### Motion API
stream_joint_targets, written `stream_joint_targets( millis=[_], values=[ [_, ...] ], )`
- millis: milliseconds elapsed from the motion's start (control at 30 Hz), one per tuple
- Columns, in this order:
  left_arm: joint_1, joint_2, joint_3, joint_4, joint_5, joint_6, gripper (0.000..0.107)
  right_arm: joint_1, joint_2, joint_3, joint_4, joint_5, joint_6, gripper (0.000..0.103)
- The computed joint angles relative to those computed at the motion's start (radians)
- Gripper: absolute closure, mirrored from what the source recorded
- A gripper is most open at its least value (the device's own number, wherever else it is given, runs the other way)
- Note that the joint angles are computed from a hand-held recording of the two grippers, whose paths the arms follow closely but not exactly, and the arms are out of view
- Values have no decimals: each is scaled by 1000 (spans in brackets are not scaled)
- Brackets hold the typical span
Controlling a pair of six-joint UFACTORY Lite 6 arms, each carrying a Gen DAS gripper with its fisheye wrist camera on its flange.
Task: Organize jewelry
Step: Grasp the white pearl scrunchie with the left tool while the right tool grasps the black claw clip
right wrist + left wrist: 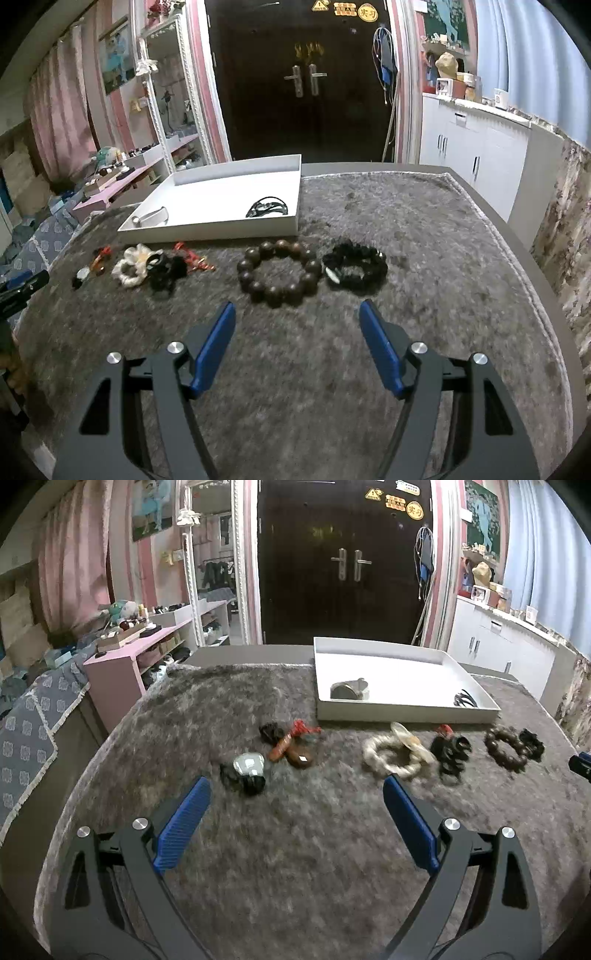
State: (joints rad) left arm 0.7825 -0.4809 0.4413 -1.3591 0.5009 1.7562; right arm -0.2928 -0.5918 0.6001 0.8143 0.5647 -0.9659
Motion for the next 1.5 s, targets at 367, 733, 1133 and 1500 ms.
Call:
stream_joint_targets(
  millis=[367,733,1133,1500],
  values=[
    [-269,262,160,-190,-192,50,14,200,229,90,6,-180,56,33],
    [-507,478,270,-622,-323,365,23,534,315,171,-199,-314,435,33],
    [-495,667,385,-480,-263,234,50,708,522,282,-255,-389,595,44],
    [-533,779,458,-351,-229,96,74,727,652,371,-135,-364,486,55]
  ],
)
